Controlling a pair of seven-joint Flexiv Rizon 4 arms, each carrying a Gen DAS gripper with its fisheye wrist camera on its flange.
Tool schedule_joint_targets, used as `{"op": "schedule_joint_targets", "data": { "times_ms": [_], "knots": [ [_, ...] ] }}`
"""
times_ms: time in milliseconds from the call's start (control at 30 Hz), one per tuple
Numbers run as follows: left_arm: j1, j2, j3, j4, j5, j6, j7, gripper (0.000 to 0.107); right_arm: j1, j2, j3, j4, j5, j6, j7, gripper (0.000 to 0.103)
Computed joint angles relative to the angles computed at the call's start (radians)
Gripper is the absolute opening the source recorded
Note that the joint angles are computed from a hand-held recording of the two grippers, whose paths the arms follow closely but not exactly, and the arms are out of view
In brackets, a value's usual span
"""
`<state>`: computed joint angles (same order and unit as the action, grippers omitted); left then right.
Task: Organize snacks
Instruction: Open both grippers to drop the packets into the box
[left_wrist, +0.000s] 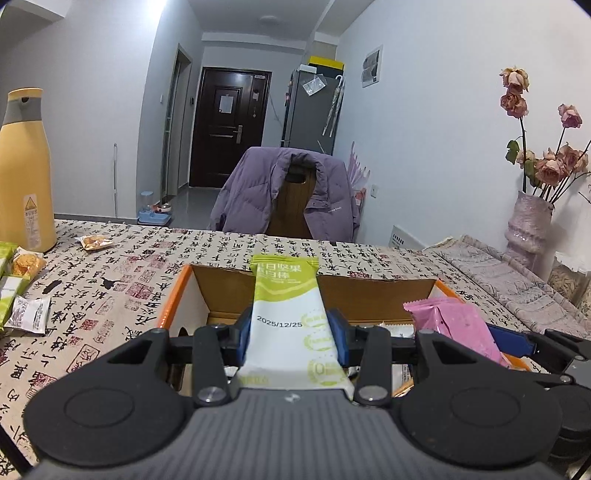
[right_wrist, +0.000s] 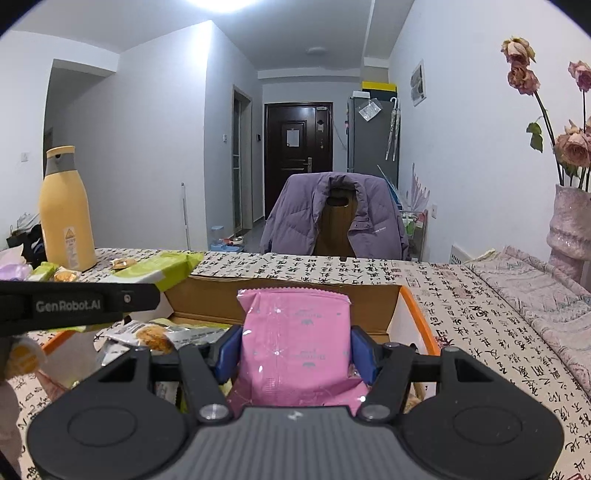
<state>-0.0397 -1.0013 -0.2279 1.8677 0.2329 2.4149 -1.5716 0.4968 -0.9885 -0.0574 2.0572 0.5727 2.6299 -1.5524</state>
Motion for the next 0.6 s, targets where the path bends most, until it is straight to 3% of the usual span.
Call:
{"op": "schedule_joint_targets", "data": {
  "times_ms": [200,267,333,400,600],
  "knots": [
    [-0.036,0.0,0.033,0.017,-0.049,0.068,0.017,0.047,0.005,-0.005,0.0,0.003,0.014,0.0,-0.003,0.062],
    [-0.041,-0.006,0.038,0.02,-0.063,0.097,0.017,0.075,0.01,-0.008,-0.003,0.003,0.025,0.007,-0.008,0.067],
    [-0.047,-0.011,0.043,0.023,-0.081,0.126,0.015,0.089,0.01,-0.013,0.0,0.006,0.032,0.024,-0.008,0.093],
    [-0.049,-0.014,0.045,0.025,-0.094,0.146,0.009,0.103,0.006,-0.016,0.004,0.004,0.037,0.034,-0.004,0.103],
    [-0.049,-0.013,0.045,0.025,-0.106,0.145,-0.007,0.103,0.0,-0.015,0.005,-0.003,0.042,0.016,-0.001,0.103]
  ]
}}
